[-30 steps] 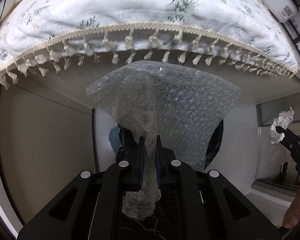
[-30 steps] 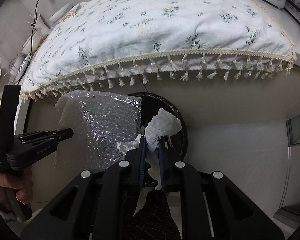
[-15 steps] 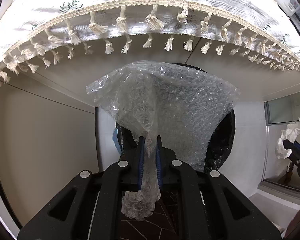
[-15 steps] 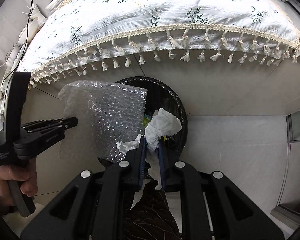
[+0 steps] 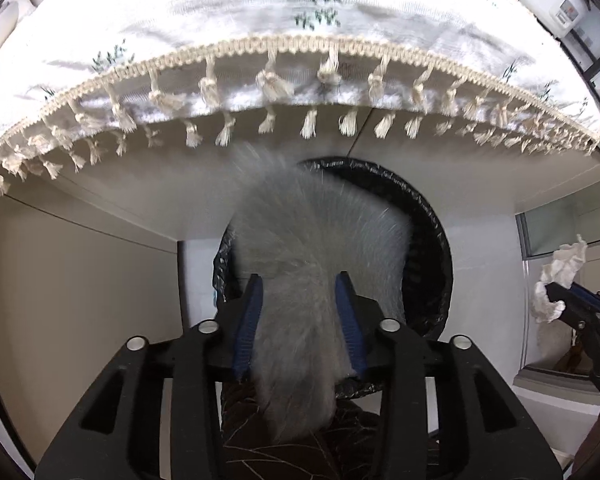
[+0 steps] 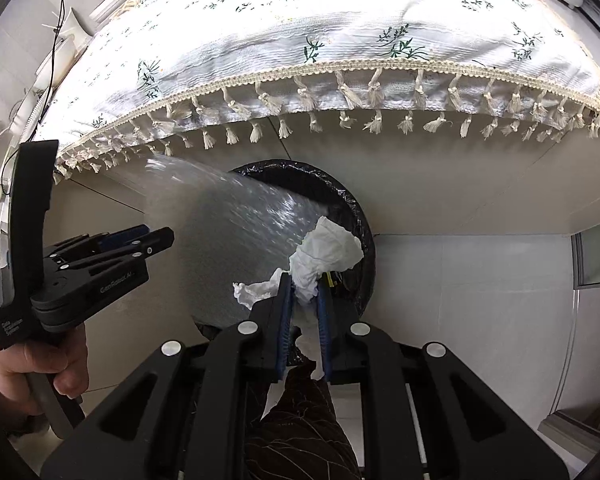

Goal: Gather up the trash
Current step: 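Open the left tool to drop the bubble wrap into the bin, then open the right tool to drop the tissue into the bin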

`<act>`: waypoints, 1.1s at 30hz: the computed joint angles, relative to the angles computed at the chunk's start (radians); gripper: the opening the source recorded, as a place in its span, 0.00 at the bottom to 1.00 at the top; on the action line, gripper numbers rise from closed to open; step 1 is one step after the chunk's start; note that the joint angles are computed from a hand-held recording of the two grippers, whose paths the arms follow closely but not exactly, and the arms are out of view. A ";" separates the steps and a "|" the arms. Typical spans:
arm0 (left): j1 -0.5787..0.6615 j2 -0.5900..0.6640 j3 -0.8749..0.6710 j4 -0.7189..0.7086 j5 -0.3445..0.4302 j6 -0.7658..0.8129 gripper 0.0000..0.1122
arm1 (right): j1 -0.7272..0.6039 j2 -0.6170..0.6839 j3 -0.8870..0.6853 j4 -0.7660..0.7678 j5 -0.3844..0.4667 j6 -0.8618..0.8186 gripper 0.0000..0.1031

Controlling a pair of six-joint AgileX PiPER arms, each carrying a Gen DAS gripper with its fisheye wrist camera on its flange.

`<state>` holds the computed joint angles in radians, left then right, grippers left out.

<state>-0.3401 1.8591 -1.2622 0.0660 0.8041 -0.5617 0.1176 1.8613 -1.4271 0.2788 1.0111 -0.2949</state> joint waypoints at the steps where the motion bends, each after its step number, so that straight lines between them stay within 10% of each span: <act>1: 0.002 -0.006 -0.004 0.002 0.005 0.002 0.41 | 0.003 0.006 -0.006 0.001 0.001 0.001 0.11; 15: 0.087 -0.157 0.032 0.029 0.020 0.014 0.86 | 0.109 0.127 -0.131 0.011 0.016 0.023 0.12; 26: 0.150 -0.213 0.045 0.022 0.061 0.035 0.86 | 0.163 0.195 -0.205 0.010 0.039 0.061 0.20; 33: 0.171 -0.201 0.043 -0.003 0.063 0.064 0.86 | 0.158 0.183 -0.210 -0.023 0.043 0.097 0.45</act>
